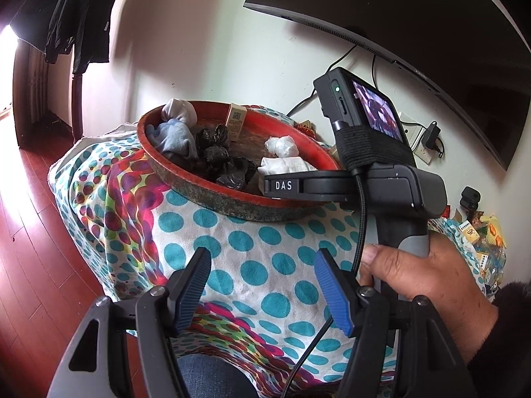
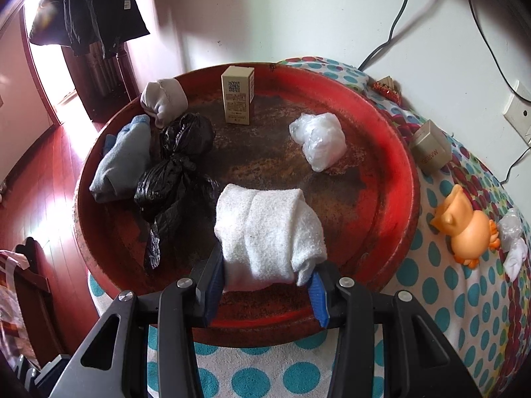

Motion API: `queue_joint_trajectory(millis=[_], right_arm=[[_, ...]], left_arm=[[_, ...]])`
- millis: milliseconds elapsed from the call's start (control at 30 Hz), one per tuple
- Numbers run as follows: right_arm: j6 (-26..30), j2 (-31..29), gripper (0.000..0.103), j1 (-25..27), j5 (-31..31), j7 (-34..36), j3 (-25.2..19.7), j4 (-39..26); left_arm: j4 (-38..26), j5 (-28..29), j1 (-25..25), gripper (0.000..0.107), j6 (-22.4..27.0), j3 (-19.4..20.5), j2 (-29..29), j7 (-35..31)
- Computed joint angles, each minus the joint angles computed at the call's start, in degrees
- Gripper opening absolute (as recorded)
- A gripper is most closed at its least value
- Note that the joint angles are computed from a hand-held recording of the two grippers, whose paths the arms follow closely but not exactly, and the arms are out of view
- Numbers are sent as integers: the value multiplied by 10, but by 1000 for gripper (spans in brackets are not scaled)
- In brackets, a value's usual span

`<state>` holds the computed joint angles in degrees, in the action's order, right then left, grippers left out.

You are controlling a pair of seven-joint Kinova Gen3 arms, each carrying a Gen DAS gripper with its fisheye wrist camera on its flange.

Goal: Organize objects
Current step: 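Carry the rolled white cloth in the right gripper over the red tray, then open the right gripper to set the cloth in the tray, withdraw, then grasp the orange rubber duck with the left gripper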

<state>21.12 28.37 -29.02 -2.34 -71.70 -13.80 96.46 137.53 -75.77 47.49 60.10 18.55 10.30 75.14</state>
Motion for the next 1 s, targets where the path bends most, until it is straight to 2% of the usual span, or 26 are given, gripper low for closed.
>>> queue_joint_trajectory(millis=[133, 200, 233, 300, 367, 433, 500, 567, 667, 800, 900, 933, 1000], right_arm=[[4, 1, 44, 9, -6, 10, -10, -3], [4, 1, 47, 21, -16, 20, -21, 0], [0, -1, 52, 30, -24, 27, -30, 3], [-17, -11, 56, 33, -62, 57, -26, 16], [-44, -31, 65, 39, -108, 90, -20, 36], [-81, -54, 75, 68, -151, 136, -38, 61], [-113, -78, 84, 85, -197, 179, -28, 81], [-109, -83, 97, 77, -235, 194, 13, 75], [-129, -77, 97, 54, -221, 164, 93, 73], [-165, -45, 97, 41, -155, 71, 199, 73], [-191, -17, 97, 39, -125, 1, 279, 69], [-191, -9, 97, 39, -113, -22, 301, 65], [-171, 8, 97, 67, -94, -61, 314, 41]], left_arm=[[-1, 1, 0, 66, -2, 0, 0, -3], [-2, 2, 0, 66, 0, 0, 0, -5], [-1, 3, 1, 66, 2, 1, 0, -4], [-2, 4, 5, 66, 8, 2, 1, -2], [-3, 6, 14, 66, 27, 6, 3, 0], [-9, 10, 24, 66, 49, 9, 7, -7], [-13, 7, 30, 66, 61, 10, 12, -13], [-15, 0, 26, 66, 51, 8, 12, -20], [-16, -10, 22, 66, 38, 7, 11, -31], [-17, -26, 21, 66, 29, 7, 13, -43], [-17, -56, 11, 66, 0, 5, 12, -60], [-17, -70, 7, 66, -9, 3, 14, -64], [-28, -83, -2, 66, -22, 1, 19, -89]])
